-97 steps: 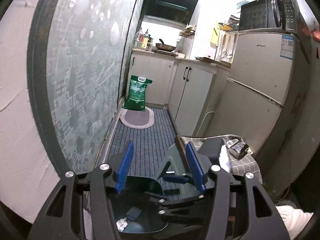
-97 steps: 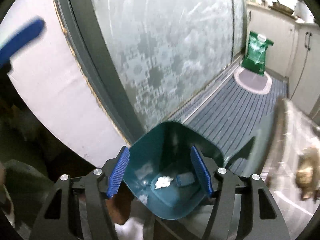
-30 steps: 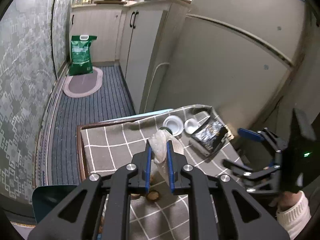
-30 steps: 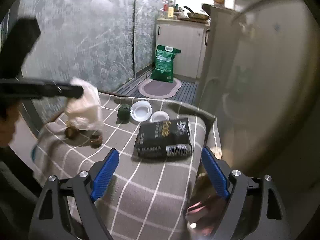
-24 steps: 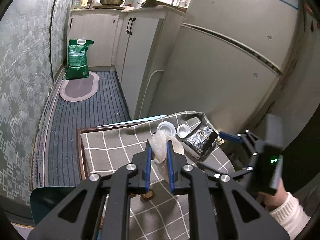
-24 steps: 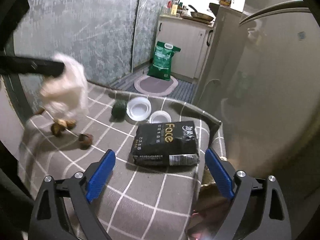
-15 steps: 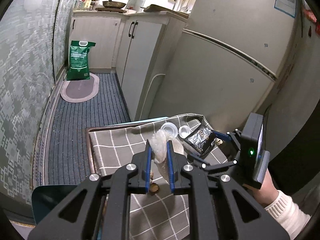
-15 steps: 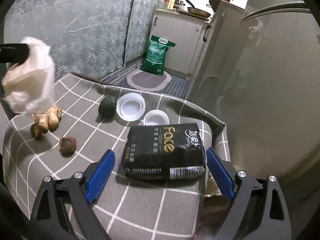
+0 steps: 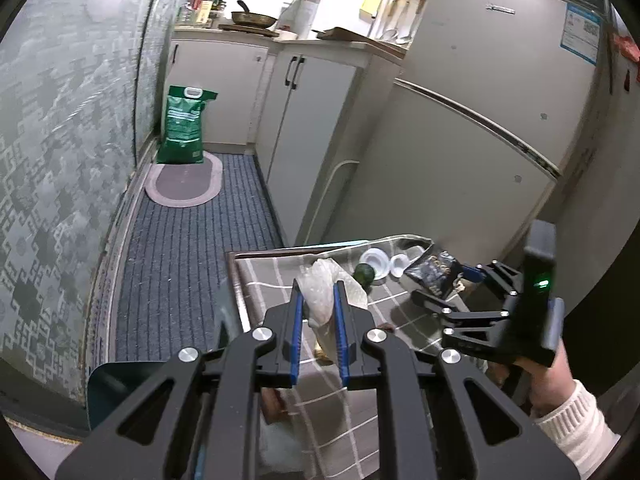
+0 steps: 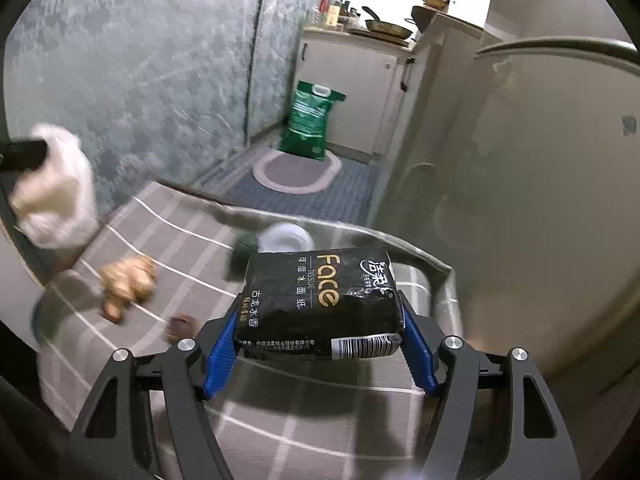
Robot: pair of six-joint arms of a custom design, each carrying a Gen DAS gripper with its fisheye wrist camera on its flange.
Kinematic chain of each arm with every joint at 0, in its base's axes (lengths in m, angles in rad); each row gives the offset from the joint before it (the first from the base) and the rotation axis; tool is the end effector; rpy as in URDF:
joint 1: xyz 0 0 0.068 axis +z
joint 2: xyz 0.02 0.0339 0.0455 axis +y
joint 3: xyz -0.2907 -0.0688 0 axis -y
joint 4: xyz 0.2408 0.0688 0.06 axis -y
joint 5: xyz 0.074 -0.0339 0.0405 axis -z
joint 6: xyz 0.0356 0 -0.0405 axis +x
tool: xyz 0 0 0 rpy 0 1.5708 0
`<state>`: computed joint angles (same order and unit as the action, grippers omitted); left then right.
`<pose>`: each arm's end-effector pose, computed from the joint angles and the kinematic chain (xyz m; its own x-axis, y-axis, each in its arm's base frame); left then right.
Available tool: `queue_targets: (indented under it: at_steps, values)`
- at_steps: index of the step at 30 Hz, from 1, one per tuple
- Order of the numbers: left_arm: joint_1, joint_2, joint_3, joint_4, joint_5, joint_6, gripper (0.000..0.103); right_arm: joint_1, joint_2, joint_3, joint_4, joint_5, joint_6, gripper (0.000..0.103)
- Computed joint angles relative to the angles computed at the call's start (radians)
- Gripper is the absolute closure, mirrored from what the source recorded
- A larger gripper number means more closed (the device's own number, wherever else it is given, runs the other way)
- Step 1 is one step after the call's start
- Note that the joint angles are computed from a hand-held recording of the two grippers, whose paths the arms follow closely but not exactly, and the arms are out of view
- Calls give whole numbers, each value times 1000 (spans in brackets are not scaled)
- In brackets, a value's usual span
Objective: Collect trash
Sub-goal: 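Grasp the black Face tissue pack with the right tool while left holds tissue, then carry the tissue and black pack over the teal bin with both tools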
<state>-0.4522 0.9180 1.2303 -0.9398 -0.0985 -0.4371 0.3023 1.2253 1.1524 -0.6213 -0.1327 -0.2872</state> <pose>0.1299 -0.0592 0.4113 -0.6322 -0.1612 -0.7578 0.1055 0.9511 -0.2904 0.2373 0.0789 0.3594 -0.4747 -0.4421 -0.7611 -0.5491 0.8245 -0.1365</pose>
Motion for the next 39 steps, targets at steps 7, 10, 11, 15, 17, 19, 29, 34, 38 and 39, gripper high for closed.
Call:
queue_targets:
  at_steps: [7, 10, 11, 15, 17, 19, 29, 34, 38, 39]
  values:
    - [80, -48, -22, -46, 20, 37, 88, 89, -20, 45, -48, -75, 92, 32]
    - [132, -73, -47, -71, 35, 59, 87, 153, -18, 73, -63, -76, 130, 32]
    - [158, -79, -56, -78, 50, 72, 87, 173, -18, 77, -66, -74, 140, 32]
    - [276, -119, -103, -113, 110, 139, 87, 253, -13, 87, -67, -52, 179, 32]
    - [348, -138, -127, -133, 146, 184, 87, 309, -4, 94, -62, -18, 196, 32]
    - [435, -153, -147, -154, 193, 242, 87, 357, 9, 105, -56, 1, 213, 32]
    - [842, -192, -260, -242, 390, 565, 87, 542, 80, 148, -38, 63, 272, 32]
    - [953, -188, -334, -253, 409, 683, 87, 616, 127, 172, -36, 86, 298, 32]
    - [1026, -183, -380, -259, 421, 768, 87, 662, 167, 187, -38, 88, 310, 32]
    - [1040, -181, -389, -264, 422, 787, 87, 672, 175, 190, -39, 89, 312, 32]
